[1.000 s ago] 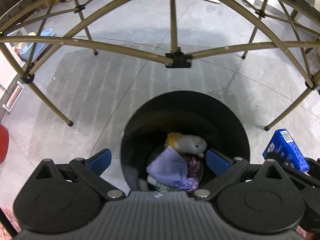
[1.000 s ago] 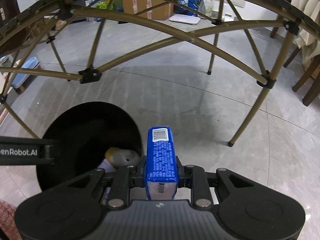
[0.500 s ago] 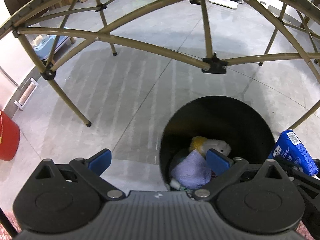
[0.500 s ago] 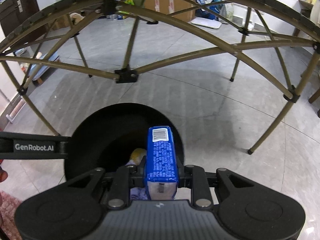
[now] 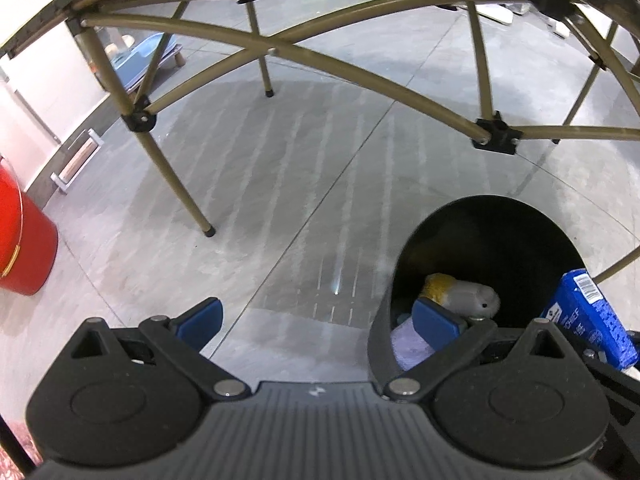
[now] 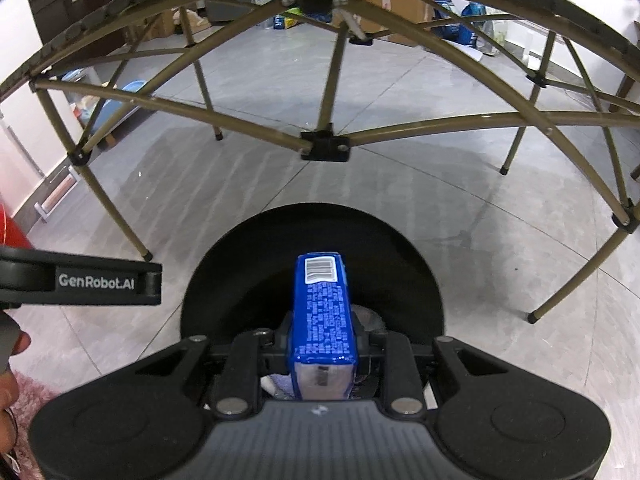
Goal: Collect trash
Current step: 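Lower the blue tissue pack into the bin and open the right tool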
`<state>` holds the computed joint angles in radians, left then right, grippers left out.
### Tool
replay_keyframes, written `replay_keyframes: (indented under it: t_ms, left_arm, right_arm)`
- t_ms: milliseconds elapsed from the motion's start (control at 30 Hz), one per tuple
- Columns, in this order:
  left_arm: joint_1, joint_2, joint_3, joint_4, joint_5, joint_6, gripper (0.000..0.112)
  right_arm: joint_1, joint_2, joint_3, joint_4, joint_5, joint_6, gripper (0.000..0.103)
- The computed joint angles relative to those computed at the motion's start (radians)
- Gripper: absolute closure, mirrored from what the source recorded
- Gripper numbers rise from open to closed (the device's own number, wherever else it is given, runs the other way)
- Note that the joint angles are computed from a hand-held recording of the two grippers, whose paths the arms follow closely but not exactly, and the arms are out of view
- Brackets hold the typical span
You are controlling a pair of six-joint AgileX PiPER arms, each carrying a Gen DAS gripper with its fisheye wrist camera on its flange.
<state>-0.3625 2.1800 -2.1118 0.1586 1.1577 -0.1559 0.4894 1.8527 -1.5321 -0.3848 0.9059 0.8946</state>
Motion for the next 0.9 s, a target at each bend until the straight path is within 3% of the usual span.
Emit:
replay_keyframes:
  t_ms: [467, 900]
  left_arm:
    - [0.02, -0.001, 0.018, 0.017, -0.002, -0.014, 0.009]
    - [0.015, 0.026, -0.014, 0.021, 0.038, -0.03, 0.009]
  right_arm:
    - [0.019, 0.119, -0.131, 0.025, 0.041, -0.031, 0.08]
    - [0.002, 0.148, -0.128, 0.049, 0.063, -0.023, 0.08]
